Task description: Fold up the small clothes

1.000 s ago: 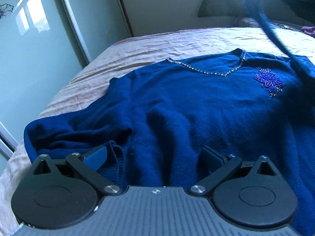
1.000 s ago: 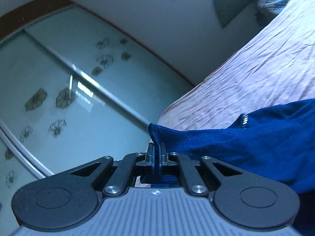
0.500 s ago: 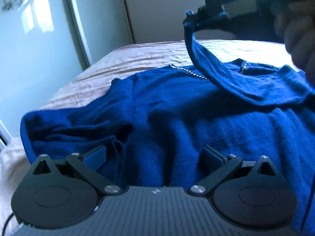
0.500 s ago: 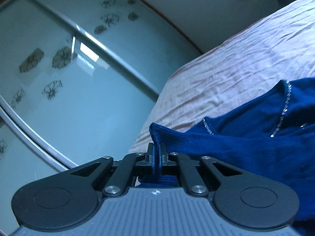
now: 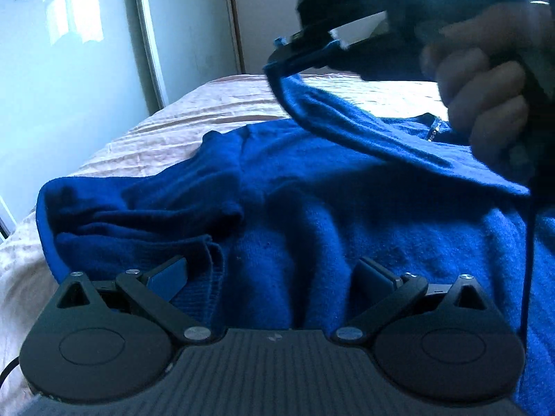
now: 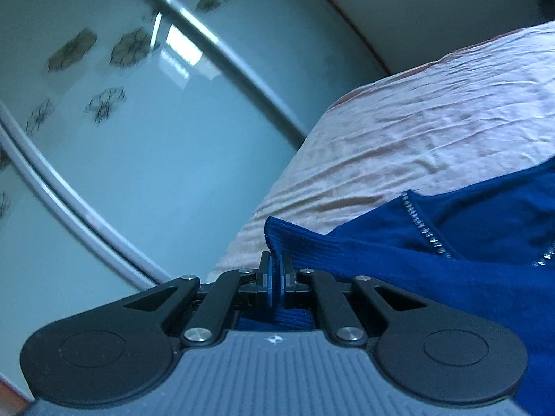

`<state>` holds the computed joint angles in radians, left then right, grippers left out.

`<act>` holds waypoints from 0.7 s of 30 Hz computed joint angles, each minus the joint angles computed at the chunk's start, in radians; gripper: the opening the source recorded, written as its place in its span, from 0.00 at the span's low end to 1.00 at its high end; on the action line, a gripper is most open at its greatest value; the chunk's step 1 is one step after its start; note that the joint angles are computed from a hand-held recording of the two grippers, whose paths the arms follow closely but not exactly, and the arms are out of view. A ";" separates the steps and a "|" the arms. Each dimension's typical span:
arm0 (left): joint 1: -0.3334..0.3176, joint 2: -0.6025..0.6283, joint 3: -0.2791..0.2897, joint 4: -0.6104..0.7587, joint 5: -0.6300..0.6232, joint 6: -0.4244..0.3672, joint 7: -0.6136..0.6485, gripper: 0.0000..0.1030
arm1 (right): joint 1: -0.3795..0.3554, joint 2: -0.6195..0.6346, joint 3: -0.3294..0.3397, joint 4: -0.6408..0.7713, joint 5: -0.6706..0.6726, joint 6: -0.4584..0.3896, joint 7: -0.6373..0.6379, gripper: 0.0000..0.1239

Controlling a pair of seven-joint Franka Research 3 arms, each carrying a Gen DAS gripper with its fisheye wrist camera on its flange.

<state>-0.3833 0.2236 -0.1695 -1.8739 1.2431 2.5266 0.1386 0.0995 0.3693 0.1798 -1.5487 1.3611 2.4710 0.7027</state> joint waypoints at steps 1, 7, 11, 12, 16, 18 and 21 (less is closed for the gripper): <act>0.001 -0.001 0.001 -0.002 0.000 0.002 -0.003 1.00 | 0.005 0.004 -0.002 0.006 -0.016 -0.001 0.005 0.03; 0.006 0.006 0.005 0.005 -0.003 0.012 0.002 1.00 | 0.018 0.038 -0.001 0.038 -0.105 -0.002 0.049 0.03; 0.004 0.007 0.005 0.009 -0.014 0.002 0.013 1.00 | 0.021 0.073 -0.002 0.066 -0.172 -0.009 0.115 0.04; 0.003 0.007 0.004 0.010 -0.021 -0.004 0.020 1.00 | 0.022 0.085 -0.002 0.076 -0.193 -0.018 0.138 0.04; 0.003 -0.025 -0.002 -0.012 -0.035 -0.021 0.053 1.00 | 0.024 0.116 0.006 0.094 -0.251 -0.020 0.199 0.04; 0.008 -0.055 -0.006 -0.036 -0.035 -0.033 0.062 1.00 | 0.027 0.127 0.011 0.099 -0.276 -0.014 0.219 0.05; 0.026 -0.109 -0.015 -0.084 -0.028 -0.047 0.056 1.00 | 0.027 0.135 0.016 0.103 -0.309 -0.015 0.253 0.06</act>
